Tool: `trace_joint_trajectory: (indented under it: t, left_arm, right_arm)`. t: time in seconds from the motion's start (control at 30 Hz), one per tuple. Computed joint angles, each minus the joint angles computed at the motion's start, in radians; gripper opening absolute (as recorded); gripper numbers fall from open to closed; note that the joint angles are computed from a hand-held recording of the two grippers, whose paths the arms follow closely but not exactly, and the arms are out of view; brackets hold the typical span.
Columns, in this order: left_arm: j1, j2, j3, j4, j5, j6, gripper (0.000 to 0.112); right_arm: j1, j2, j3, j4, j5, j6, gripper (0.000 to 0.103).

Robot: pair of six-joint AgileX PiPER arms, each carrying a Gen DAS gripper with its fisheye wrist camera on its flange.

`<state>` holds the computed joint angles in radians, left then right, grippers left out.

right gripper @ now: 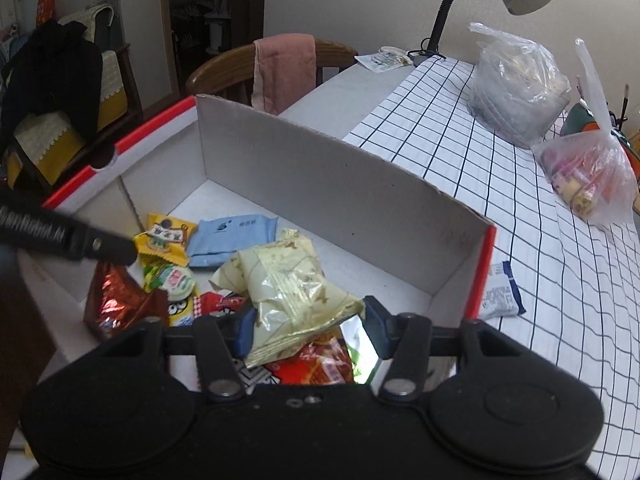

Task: Organize snacks
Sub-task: 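Open both tools to drop the packet and cream bag into the box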

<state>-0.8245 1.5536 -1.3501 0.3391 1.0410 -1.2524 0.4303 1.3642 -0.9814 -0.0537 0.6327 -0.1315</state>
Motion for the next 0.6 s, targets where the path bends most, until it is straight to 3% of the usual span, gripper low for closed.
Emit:
trace_joint_trajectory:
  t: [0.33, 0.47, 0.6]
  left_arm:
    - [-0.041, -0.012, 0.019, 0.054, -0.003, -0.024, 0.018]
    - [-0.059, -0.022, 0.025, 0.08, 0.001, -0.043, 0.029]
    - [-0.086, -0.036, 0.022, 0.115, 0.02, -0.061, 0.03]
  right_arm:
    - [-0.039, -0.016, -0.018, 0.078, 0.023, -0.077, 0.064]
    - [-0.075, -0.043, -0.023, 0.147, 0.049, -0.148, 0.072]
    - [-0.121, -0.087, -0.018, 0.232, 0.087, -0.232, 0.075]
